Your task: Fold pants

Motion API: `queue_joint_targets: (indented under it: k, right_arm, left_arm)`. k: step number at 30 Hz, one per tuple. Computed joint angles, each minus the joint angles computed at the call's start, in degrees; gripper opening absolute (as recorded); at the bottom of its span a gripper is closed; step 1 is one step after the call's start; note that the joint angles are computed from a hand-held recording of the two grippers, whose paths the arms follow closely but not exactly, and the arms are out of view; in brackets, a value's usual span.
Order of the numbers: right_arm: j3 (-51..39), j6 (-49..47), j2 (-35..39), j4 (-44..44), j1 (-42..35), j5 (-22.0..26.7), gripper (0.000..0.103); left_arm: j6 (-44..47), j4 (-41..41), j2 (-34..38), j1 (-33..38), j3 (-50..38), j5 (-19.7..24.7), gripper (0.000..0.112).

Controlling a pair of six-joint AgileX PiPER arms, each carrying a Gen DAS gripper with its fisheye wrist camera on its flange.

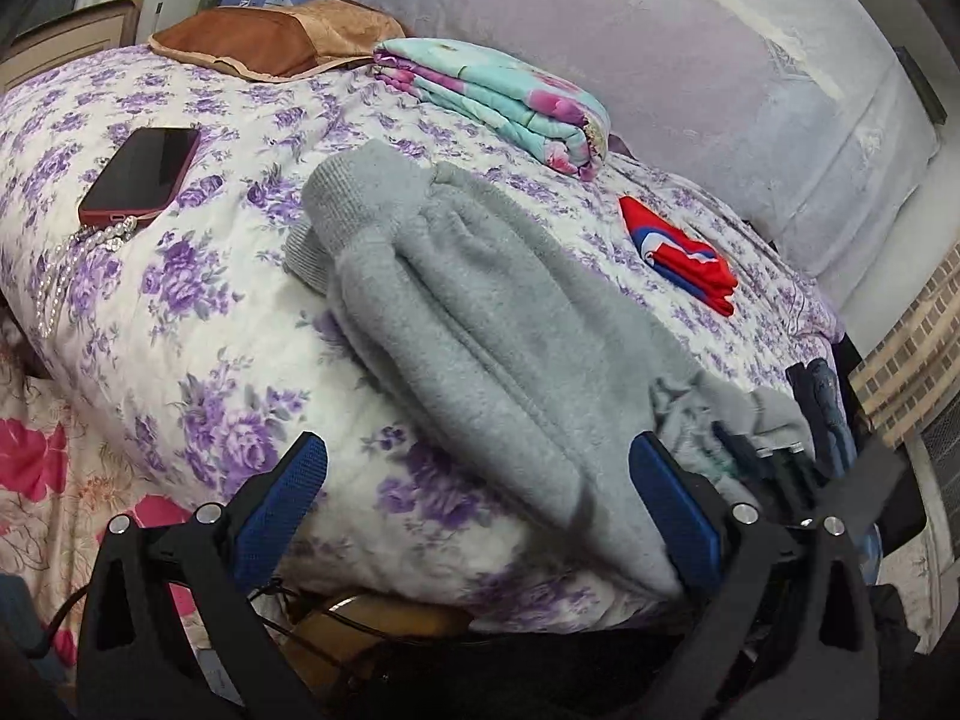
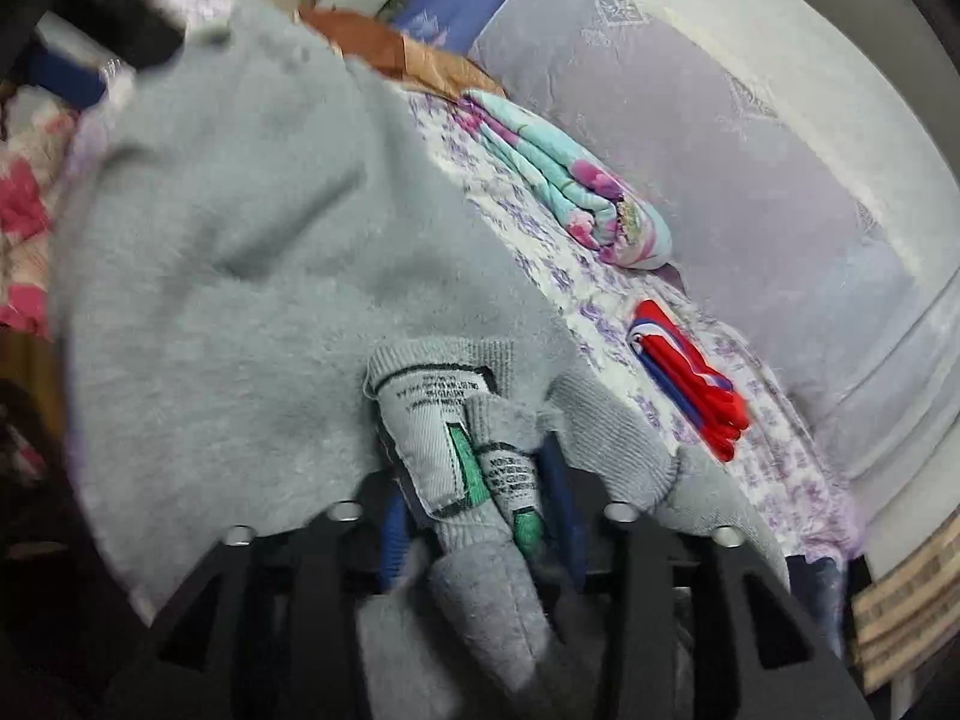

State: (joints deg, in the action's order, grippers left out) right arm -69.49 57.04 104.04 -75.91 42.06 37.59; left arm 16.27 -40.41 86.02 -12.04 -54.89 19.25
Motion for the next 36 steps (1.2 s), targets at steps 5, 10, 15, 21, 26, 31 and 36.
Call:
queue_joint_targets:
  k: [5,10,15,21,26,31,36]
  right_arm:
    - [9.1,-16.9,-18.0,20.7,-6.7,-16.6,0.067]
    - [6.4,-40.1,-22.5,49.4,-18.1,-19.1,0.039]
    - [1.5,-63.0,-16.7,64.2,-19.0,-11.4,0.045]
    - [-4.3,-59.3,-8.3,60.4,-17.9,-3.8,0.022]
    - [-1.1,-64.9,-15.3,72.1,-22.1,-10.0,0.02]
    - [-1.0,-65.6,-16.7,73.8,-20.8,-13.5,0.024]
    - [-2.0,-69.7,-14.2,72.3,-16.9,-12.5,0.022]
  left_arm:
    - [1.5,-0.9,1.4,1.1,-0.6,0.4,0.098]
    - [4.6,-4.6,2.5,3.0,-0.9,1.6,0.098]
    - [3.4,-3.5,2.5,1.8,-0.9,2.1,0.098]
    - [2.2,-2.2,2.0,0.2,-0.8,1.7,0.098]
    - [2.6,-3.2,1.8,0.8,-0.3,1.4,0.098]
    - [3.4,-4.4,2.7,1.2,-0.6,2.3,0.098]
    - [2.8,-3.8,2.7,1.2,-0.8,2.4,0.098]
